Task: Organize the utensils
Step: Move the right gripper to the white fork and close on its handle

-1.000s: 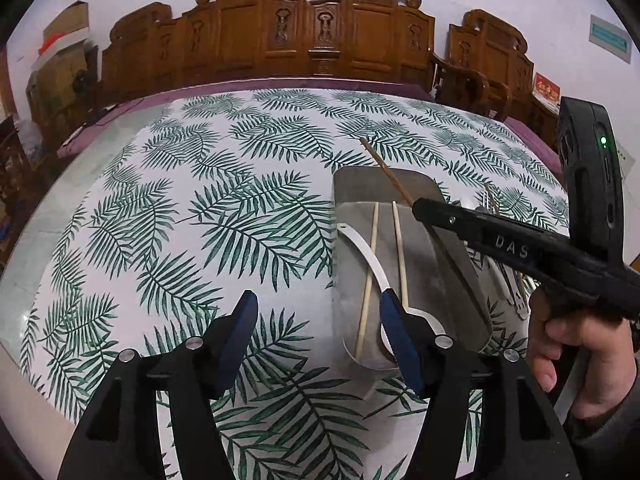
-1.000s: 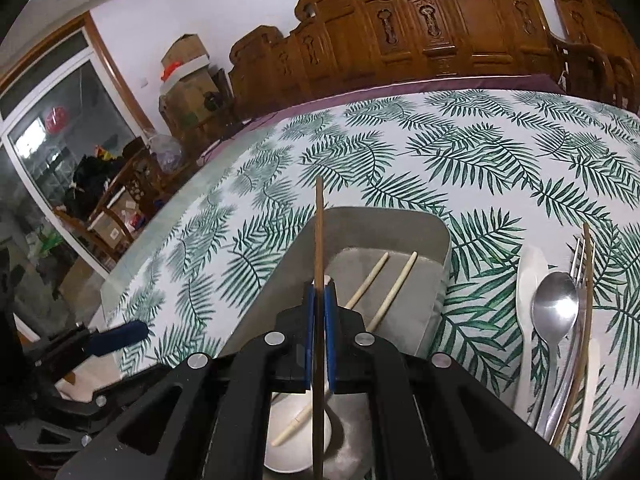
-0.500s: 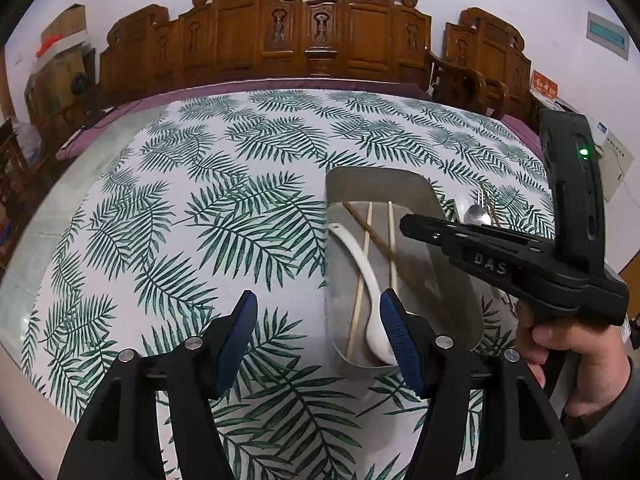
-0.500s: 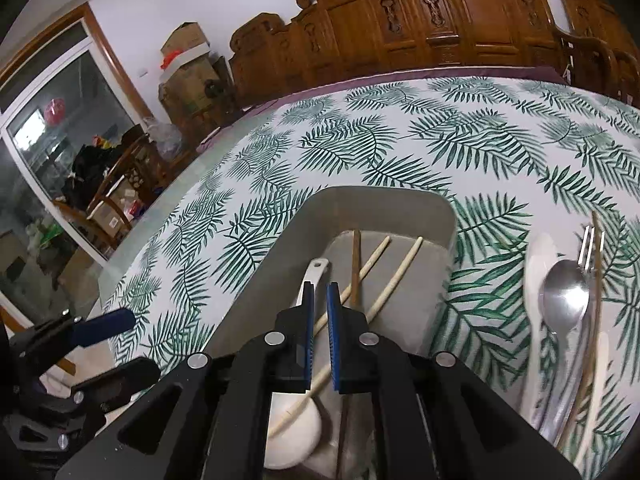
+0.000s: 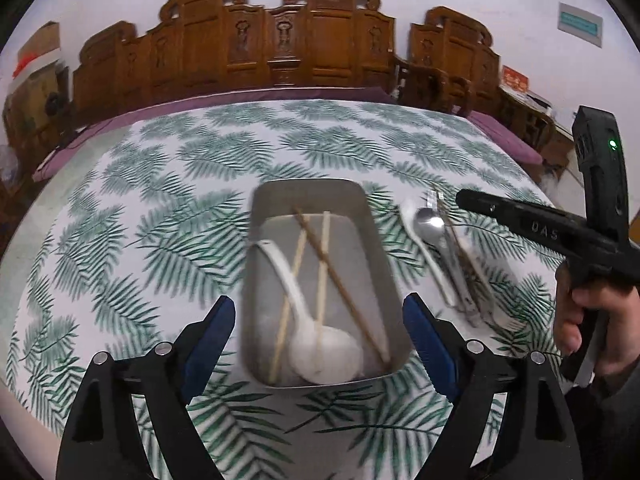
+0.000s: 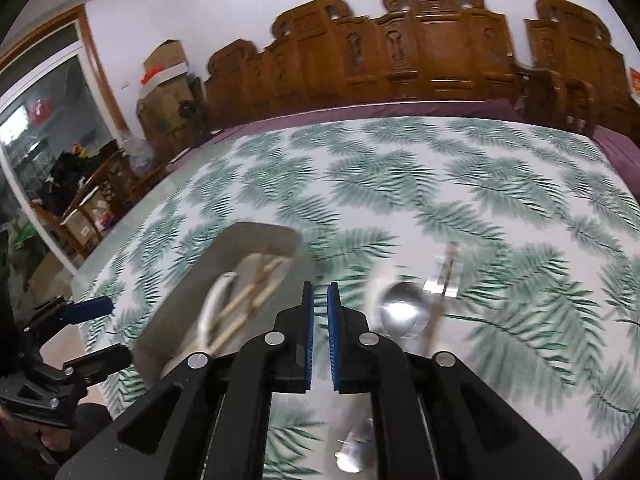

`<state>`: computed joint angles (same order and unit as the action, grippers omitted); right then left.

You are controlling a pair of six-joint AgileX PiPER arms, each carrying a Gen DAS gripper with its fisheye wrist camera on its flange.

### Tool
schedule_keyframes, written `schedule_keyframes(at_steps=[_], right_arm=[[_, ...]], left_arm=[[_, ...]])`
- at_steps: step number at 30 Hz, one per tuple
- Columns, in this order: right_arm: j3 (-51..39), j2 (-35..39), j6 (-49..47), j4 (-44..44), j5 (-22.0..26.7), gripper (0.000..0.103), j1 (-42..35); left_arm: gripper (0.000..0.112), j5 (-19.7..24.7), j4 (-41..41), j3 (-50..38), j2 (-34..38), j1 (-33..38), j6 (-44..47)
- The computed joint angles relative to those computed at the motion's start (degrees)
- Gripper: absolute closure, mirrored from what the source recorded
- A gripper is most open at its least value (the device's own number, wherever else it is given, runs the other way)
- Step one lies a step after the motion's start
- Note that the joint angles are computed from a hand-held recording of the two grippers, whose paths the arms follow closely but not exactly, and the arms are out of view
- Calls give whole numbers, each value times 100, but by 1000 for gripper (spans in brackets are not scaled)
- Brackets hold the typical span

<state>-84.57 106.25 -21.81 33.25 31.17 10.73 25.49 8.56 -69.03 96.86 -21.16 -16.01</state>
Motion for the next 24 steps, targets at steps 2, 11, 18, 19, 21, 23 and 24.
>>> schedule_keyframes(at_steps=[2, 11, 18, 19, 21, 23, 24], right_arm=[[122, -72, -4, -64, -12, 93, -160], [576, -203, 155, -810, 5, 94, -448], [945, -192, 528, -1452, -29, 82, -309], [1010, -209, 559, -1502, -42, 81, -279], [1136, -256, 571, -1534, -73, 81, -223], [1233, -283, 561, -1551, -55, 81, -160], [1259, -275, 542, -1554, -3, 81, -129]], left_arm=[[30, -10, 10, -65, 75, -143, -23], [30, 30, 182, -302, 320, -600, -185], [30, 65, 271, -378, 440, -803, -322], [30, 73, 283, -386, 448, -819, -334], [30, 103, 346, -428, 471, -859, -396], [30, 140, 372, -461, 476, -882, -427], [30, 157, 382, -473, 476, -887, -439]])
